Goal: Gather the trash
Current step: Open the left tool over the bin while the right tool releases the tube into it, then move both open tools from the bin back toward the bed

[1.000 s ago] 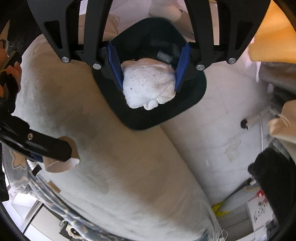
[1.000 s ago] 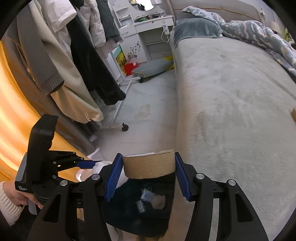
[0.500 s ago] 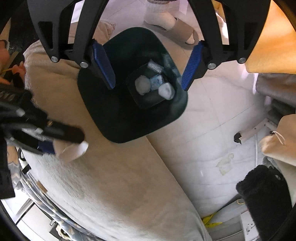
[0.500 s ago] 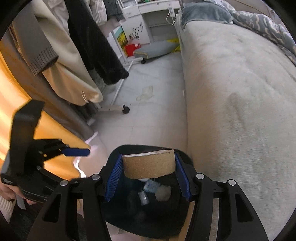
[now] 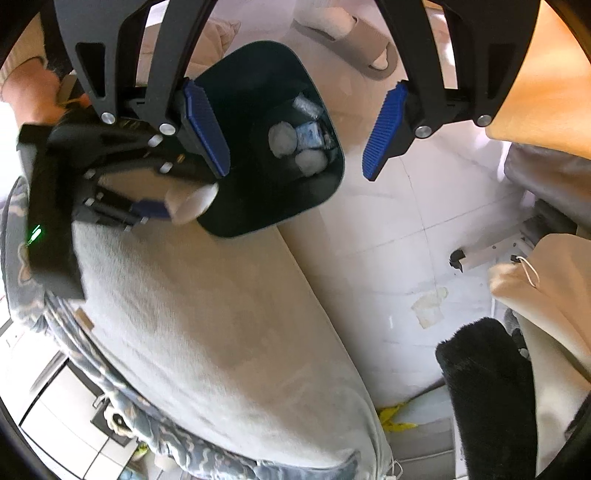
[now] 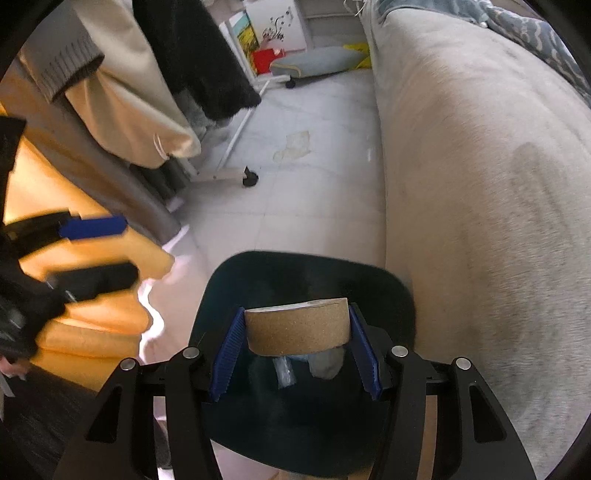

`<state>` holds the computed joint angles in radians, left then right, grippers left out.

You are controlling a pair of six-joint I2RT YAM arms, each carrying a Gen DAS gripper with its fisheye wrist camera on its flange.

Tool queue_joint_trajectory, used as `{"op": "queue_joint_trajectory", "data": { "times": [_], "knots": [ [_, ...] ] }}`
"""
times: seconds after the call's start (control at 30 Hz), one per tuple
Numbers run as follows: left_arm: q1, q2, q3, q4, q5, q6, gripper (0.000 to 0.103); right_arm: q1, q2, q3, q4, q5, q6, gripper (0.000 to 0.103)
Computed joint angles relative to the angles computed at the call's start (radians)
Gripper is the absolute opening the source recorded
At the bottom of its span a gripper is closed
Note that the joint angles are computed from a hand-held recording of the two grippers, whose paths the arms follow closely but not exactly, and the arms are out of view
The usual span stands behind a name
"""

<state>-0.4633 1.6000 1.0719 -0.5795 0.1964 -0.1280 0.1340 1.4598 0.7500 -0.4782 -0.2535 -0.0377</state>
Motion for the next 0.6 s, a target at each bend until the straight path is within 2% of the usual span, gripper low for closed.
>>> {"op": "queue_joint_trajectory", "data": {
  "times": [0.47,0.6],
  "knots": [
    [0.003,-0.096,-0.024,0.091,0.015,-0.022,0.065,0.014,0.043,-0.004,-0.042,0.009,-0.044,0.058],
    [-0.004,-0.121,-0.021,0.126,0.016,-0.052,0.064,0.038,0.014,-0.013,-0.054,0.015,-0.046,0.068]
  ]
}}
